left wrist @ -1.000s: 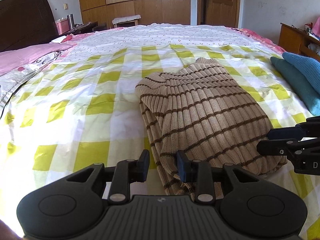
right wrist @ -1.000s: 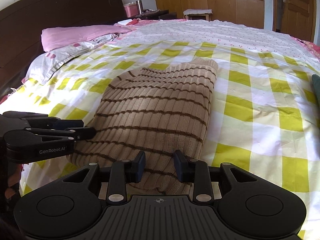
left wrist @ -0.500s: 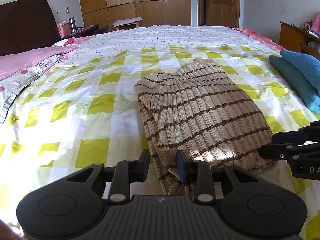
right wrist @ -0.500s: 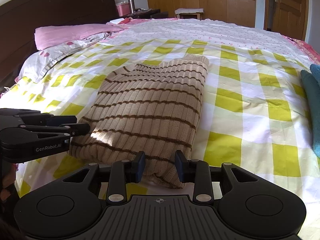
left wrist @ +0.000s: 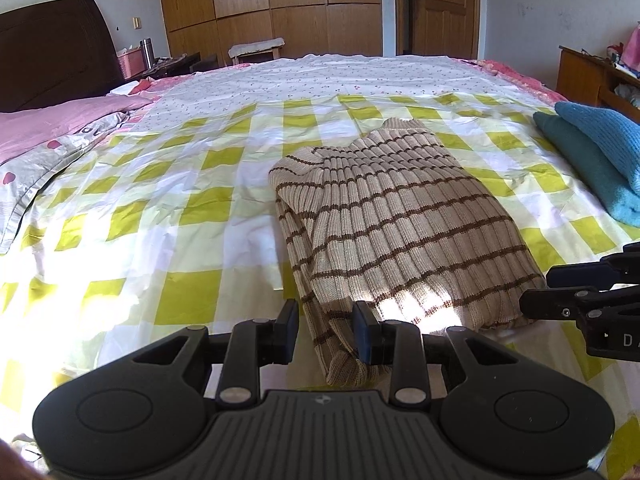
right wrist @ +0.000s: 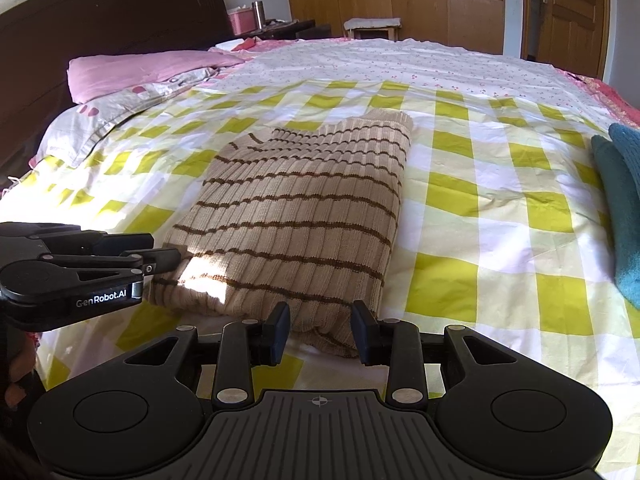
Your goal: Fold small clothes
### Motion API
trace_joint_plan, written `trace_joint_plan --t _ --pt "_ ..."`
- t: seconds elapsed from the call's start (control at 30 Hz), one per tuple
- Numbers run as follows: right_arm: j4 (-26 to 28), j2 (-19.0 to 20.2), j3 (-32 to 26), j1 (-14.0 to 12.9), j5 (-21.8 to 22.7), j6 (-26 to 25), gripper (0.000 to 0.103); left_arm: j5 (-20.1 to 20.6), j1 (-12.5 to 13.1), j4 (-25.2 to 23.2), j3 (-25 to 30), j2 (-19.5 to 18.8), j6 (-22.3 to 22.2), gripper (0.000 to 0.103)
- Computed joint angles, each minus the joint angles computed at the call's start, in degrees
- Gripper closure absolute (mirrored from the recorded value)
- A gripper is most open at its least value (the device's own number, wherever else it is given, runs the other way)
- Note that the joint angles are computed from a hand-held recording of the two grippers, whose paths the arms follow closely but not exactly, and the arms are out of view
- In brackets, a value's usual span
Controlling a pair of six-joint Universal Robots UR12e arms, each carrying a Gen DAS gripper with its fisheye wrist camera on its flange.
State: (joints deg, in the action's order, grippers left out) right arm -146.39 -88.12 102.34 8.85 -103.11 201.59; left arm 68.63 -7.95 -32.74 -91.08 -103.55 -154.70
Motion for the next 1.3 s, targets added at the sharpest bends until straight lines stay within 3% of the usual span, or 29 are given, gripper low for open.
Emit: trace_joint_plan --t 1.3 --pt "0.27 -0.6 0.52 0.85 -0.38 1.01 0.064 0.93 0.7 -0.85 -2.11 1.31 0.24 0.064"
